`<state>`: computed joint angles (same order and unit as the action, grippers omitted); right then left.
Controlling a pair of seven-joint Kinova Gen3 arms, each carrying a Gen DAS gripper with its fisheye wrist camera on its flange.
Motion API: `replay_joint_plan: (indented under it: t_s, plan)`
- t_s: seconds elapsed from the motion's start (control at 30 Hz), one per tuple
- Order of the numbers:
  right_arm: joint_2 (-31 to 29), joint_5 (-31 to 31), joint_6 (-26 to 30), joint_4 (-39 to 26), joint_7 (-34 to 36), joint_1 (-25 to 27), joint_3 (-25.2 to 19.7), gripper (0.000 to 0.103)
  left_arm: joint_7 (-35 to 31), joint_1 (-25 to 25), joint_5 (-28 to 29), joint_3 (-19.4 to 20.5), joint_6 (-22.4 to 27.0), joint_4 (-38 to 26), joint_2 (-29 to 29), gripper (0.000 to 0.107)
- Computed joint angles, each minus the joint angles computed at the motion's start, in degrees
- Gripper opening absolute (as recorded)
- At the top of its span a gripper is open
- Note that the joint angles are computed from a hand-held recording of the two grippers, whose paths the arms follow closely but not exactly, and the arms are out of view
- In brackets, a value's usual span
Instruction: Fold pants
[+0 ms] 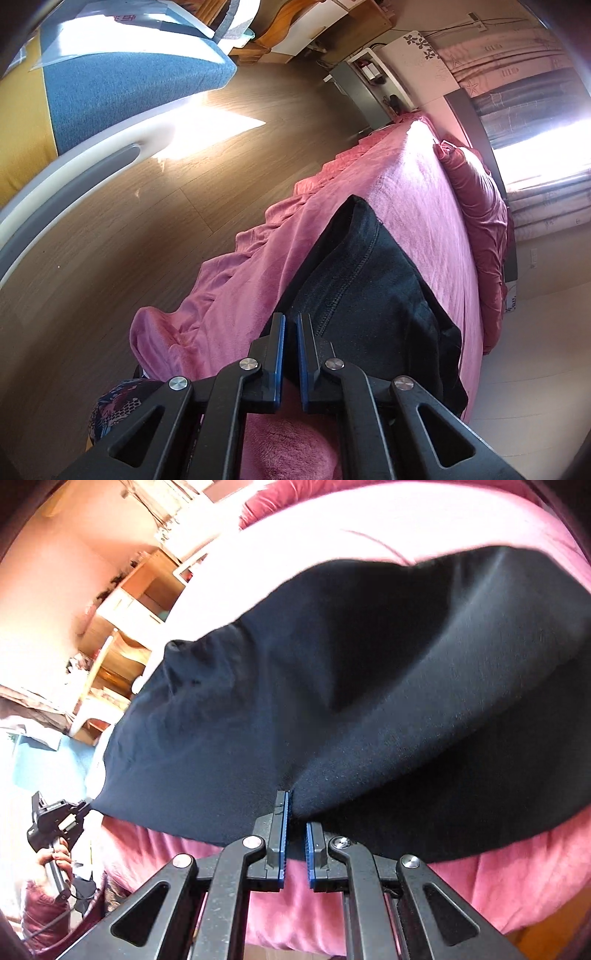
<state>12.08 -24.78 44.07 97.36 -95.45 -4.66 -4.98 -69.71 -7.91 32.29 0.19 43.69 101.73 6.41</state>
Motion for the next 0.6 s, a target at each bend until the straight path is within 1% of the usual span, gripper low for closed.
replay_joint_plan:
  t_s: [0.03, 0.07, 0.1, 0.13, 0.17, 0.2, 0.27, 0.3, 0.33, 0.37, 0.4, 0.43, 0.5, 0.6]
  plan:
    - [0.4, -0.4, 0.1, 0.2, -0.3, -1.1, 1.1, 0.008, 1.8, 0.9, -2.1, -0.3, 0.6, -0.4, 0.2, 0.006]
    - [0.9, -1.4, 0.1, 0.5, 0.3, -2.6, 3.0, 0.008, 3.9, 0.9, -4.4, 0.4, 1.0, -0.8, 0.4, 0.007]
    - [1.3, -2.1, 0.1, 0.5, 1.0, -3.3, 3.8, 0.008, 5.4, 0.3, -6.2, 1.8, 1.2, -1.1, 0.5, 0.010]
    - [1.5, -3.5, -0.1, 0.6, 2.5, -3.0, 3.7, 0.012, 7.7, 0.8, -8.6, 2.2, 1.6, -1.7, 0.7, 0.011]
    - [1.6, -5.9, -0.1, 0.8, 4.4, -1.6, 3.1, 0.013, 10.0, 2.0, -10.9, 1.5, 2.2, -2.4, 0.7, 0.021]
    - [1.5, -8.2, -0.2, 1.2, 6.0, 0.9, 1.7, 0.015, 12.4, 4.2, -13.1, -0.3, 2.8, -3.0, 0.5, 0.028]
    - [0.2, -12.9, -2.0, 3.1, 9.6, 5.8, -0.7, 0.035, 17.0, 6.3, -17.5, -1.0, 3.0, -4.0, 0.0, 0.028]
    - [-1.0, -15.2, -3.0, 4.5, 11.7, 7.9, -1.1, 0.038, 19.2, 8.0, -19.8, -2.1, 3.4, -4.6, -0.4, 0.029]
    - [-1.9, -17.5, -3.8, 5.7, 13.2, 10.5, -1.9, 0.038, 21.2, 9.0, -22.1, -2.3, 3.2, -5.0, -0.8, 0.029]
    - [-2.9, -19.9, -4.5, 6.9, 14.3, 13.2, -2.2, 0.038, 22.4, 9.0, -23.5, -1.5, 2.6, -5.0, -1.5, 0.029]
    - [-3.8, -21.4, -5.3, 7.9, 14.9, 14.8, -1.5, 0.038, 23.6, 8.2, -25.0, 0.0, 2.0, -5.0, -2.1, 0.029]
    - [-4.6, -22.1, -6.4, 8.8, 14.9, 15.3, 0.1, 0.038, 24.9, 8.5, -26.7, 0.6, 1.7, -5.3, -2.5, 0.029]
    - [-5.8, -20.7, -8.9, 10.0, 12.1, 14.2, 5.4, 0.038, 26.5, 9.5, -29.3, 1.3, 1.7, -6.2, -2.9, 0.029]
    - [-5.5, -18.7, -12.0, 10.0, 6.8, 16.4, 9.0, 0.038, 24.9, 10.5, -29.2, 2.4, 2.0, -8.0, -2.4, 0.029]
